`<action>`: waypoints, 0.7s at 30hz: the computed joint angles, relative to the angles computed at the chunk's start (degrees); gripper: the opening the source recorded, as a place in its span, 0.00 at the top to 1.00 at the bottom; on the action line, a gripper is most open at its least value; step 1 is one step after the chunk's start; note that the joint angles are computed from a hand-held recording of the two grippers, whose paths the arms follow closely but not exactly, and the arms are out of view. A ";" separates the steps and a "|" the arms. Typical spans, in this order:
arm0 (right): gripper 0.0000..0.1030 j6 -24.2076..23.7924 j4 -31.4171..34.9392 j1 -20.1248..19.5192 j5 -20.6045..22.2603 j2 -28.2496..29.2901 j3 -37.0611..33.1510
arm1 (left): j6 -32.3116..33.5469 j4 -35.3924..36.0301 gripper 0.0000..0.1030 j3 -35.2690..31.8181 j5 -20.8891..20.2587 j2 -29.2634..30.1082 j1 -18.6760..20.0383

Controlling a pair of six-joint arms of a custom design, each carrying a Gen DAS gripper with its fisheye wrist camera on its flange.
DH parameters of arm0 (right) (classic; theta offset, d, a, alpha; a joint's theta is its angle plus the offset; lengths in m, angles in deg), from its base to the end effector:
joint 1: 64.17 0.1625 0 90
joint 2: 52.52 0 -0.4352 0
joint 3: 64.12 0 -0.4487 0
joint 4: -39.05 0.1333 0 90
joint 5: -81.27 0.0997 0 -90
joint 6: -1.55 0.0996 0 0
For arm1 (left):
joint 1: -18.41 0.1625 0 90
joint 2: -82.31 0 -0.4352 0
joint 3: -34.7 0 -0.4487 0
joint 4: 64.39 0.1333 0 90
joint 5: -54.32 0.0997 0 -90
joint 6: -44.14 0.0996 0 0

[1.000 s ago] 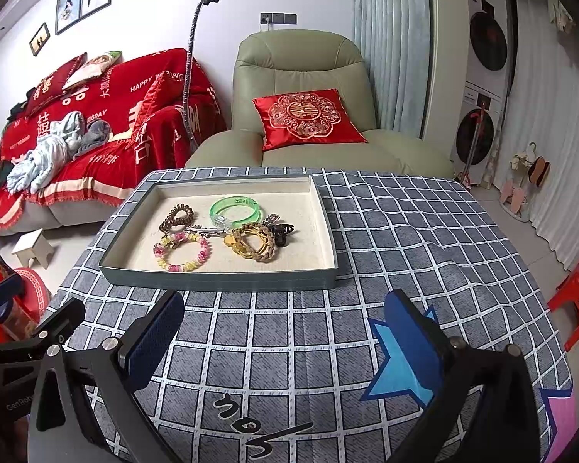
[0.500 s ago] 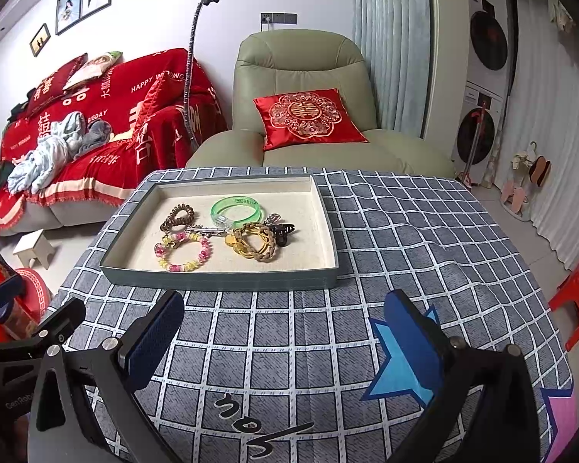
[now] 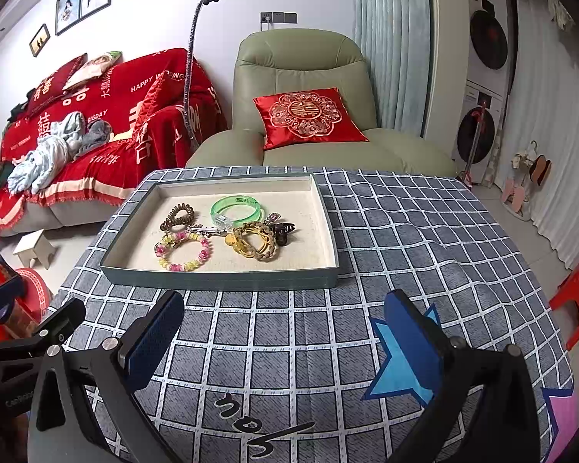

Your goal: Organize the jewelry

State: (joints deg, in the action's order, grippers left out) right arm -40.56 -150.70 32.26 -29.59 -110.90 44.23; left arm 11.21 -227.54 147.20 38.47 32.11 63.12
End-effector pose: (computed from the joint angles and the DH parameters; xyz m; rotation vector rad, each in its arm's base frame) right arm 0.1703 -0.6372 0.2055 0.7957 -2.2610 0.9201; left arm -0.2582 -0.5780 0.0916 0.0724 1.9964 -1.0966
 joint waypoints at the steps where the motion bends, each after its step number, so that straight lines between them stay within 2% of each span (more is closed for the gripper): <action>1: 0.00 -0.01 -0.05 0.01 -0.02 0.00 0.02 | -0.05 -0.04 0.00 0.04 0.00 -0.02 0.01; 21: 0.00 0.06 0.10 0.02 0.00 -0.02 -0.04 | -0.44 0.11 0.00 0.31 -0.16 -0.08 0.11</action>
State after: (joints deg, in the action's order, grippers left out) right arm -40.51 -150.60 32.28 -29.58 -110.92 44.19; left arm 10.77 -227.43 147.52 38.31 32.03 63.23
